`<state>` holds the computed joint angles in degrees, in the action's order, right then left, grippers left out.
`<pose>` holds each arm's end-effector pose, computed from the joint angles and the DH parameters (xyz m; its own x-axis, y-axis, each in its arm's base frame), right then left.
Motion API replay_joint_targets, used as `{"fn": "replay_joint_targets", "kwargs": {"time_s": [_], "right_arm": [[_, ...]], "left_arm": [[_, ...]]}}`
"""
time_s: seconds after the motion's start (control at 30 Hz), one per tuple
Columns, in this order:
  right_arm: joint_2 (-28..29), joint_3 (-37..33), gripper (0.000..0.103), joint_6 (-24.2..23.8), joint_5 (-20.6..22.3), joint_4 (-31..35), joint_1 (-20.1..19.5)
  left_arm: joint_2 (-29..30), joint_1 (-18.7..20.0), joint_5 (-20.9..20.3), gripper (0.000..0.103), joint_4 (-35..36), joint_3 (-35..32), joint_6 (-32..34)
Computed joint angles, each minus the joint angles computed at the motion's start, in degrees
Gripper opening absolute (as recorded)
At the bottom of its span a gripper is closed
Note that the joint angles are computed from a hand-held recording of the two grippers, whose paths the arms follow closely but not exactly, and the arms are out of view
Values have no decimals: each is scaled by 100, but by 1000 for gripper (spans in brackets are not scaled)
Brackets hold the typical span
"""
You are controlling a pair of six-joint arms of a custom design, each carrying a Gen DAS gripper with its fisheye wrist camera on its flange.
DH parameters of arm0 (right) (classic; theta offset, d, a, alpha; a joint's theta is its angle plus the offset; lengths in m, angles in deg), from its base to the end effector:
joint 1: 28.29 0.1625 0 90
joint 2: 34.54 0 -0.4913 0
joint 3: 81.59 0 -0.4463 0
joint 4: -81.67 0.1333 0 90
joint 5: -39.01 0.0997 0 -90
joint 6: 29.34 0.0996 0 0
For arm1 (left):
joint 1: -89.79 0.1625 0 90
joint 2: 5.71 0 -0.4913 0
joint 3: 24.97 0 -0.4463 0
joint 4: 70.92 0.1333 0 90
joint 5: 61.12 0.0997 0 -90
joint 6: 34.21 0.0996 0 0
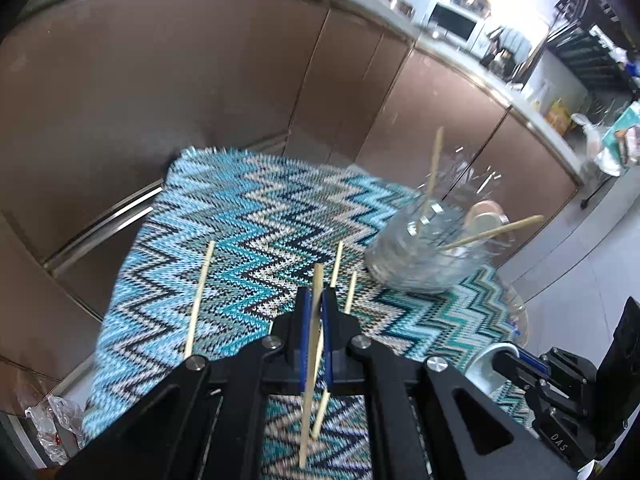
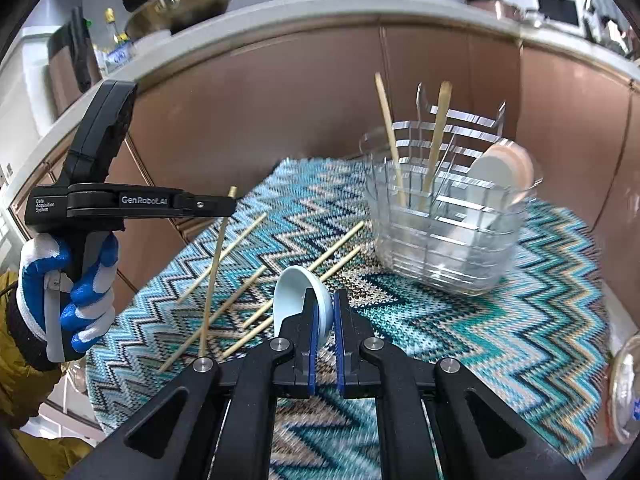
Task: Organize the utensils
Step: 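Grasp a third white spoon with the right tool while the left tool grasps a chopstick, then lower spoon and chopstick into the wire holder and open both tools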
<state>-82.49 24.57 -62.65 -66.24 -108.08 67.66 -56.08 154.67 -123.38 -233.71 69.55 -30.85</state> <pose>0.1793 -0.6876 0.1422 -0.7744 -0.3474 0.5287 -0.6017 0.6625 -0.4461 -0.1614 -0.7674 0.2004 -0.8727 0.2200 -0.4359 0.4245 0.7831 -0.4545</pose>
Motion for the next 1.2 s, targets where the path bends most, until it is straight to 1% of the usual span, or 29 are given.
{"fn": "replay_joint_targets", "kwargs": {"time_s": [0.3,0.47,0.63,0.77,0.9,1.03,1.2], "right_arm": [[-552,997,7,-148,-299,-1521,487],[-812,1443,7,-333,-523,-2322,795],[-920,1682,7,-428,-706,-2916,954],[-958,1689,7,-512,-871,-3383,1037],[-943,1505,7,-684,-957,-3831,1074],[-855,1224,7,-924,-985,-4156,1087],[-686,792,7,-1148,-936,-4258,1028]], "left_arm": [[-1015,-423,-91,5,-1128,1186,191],[-1456,-718,-37,5,-1618,1680,347],[-1751,-978,-15,5,-1934,1992,491],[-1851,-1137,-51,5,-2103,2024,554],[-1773,-1245,-75,5,-2270,1902,600],[-1511,-1243,-211,5,-2371,1595,611],[-1033,-1221,-220,5,-2491,1093,648]]}}
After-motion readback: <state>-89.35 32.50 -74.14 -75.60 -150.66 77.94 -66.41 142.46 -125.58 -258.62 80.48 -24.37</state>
